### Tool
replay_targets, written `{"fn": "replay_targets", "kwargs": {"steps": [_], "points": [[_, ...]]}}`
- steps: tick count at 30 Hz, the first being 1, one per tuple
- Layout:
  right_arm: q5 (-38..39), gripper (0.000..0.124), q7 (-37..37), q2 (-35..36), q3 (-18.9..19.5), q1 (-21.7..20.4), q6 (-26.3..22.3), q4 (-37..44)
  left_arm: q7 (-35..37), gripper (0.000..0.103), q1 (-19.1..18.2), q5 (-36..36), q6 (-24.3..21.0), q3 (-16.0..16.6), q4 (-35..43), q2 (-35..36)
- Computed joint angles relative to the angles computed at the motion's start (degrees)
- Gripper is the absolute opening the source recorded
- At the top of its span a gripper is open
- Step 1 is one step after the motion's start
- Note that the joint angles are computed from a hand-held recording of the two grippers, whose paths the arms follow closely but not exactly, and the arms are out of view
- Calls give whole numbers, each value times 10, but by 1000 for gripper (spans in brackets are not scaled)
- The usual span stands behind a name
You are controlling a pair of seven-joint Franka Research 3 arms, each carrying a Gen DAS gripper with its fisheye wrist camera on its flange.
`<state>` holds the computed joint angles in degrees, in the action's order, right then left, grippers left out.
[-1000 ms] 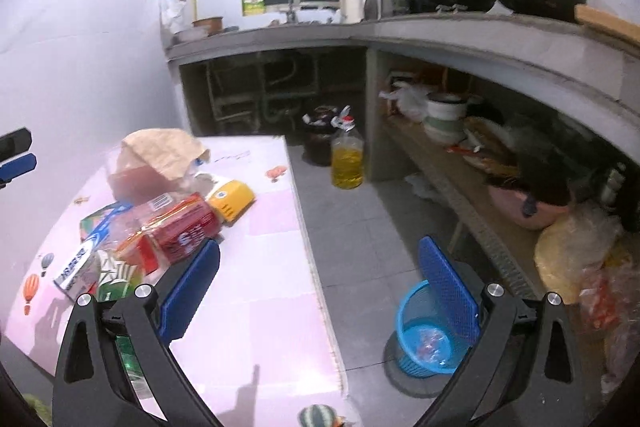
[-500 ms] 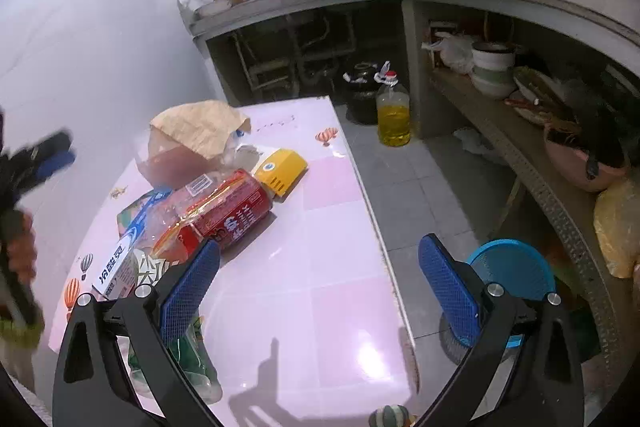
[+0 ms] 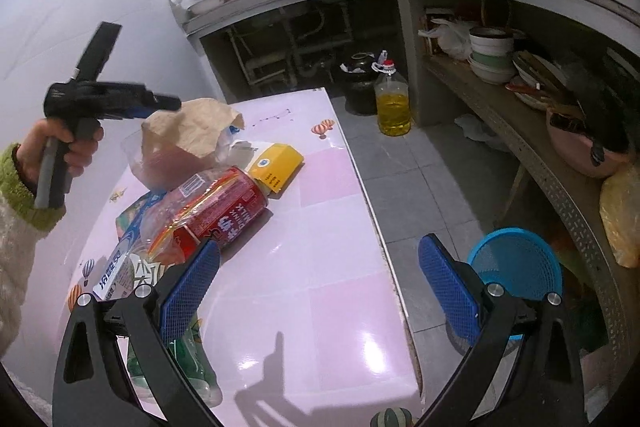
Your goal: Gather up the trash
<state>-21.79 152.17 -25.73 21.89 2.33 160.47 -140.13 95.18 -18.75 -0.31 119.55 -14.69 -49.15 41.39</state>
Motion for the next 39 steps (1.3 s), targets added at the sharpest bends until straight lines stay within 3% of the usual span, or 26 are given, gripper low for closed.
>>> {"fn": "replay_targets", "kwargs": {"steps": [2,3,5,11,16,22,27,28,31,34,37,39], "points": [[3,96,2,-3,-3,1,3,-5,6,44,0,-5,-32,-4,40,23],[6,96,2,-4,-5,1,3,-7,8,40,4,-12,-24,-6,30,19],[10,97,2,-7,-6,1,5,-10,12,21,9,-16,-2,-6,4,3],[25,97,1,-11,-7,-1,15,-19,21,0,29,-31,74,-13,-86,-50],[33,97,-7,-15,-5,-3,16,-22,25,0,42,-26,161,-14,-176,-106],[37,97,-5,-28,2,-10,13,-28,14,0,72,-37,310,-18,-316,-213],[46,97,-8,-28,2,-10,21,-30,55,0,113,-128,409,-32,-452,-338],[49,97,-10,-26,1,-8,24,-30,96,0,123,-188,425,-38,-490,-378],[59,97,-24,-13,-4,-1,35,-24,213,0,106,-344,428,-17,-560,-465],[63,97,-36,-3,-4,3,42,-15,302,0,59,-455,430,29,-632,-555],[59,97,-43,5,4,2,49,-5,311,0,23,-486,443,57,-702,-630],[60,96,-46,11,5,6,54,-1,275,0,21,-470,451,55,-747,-667]]}}
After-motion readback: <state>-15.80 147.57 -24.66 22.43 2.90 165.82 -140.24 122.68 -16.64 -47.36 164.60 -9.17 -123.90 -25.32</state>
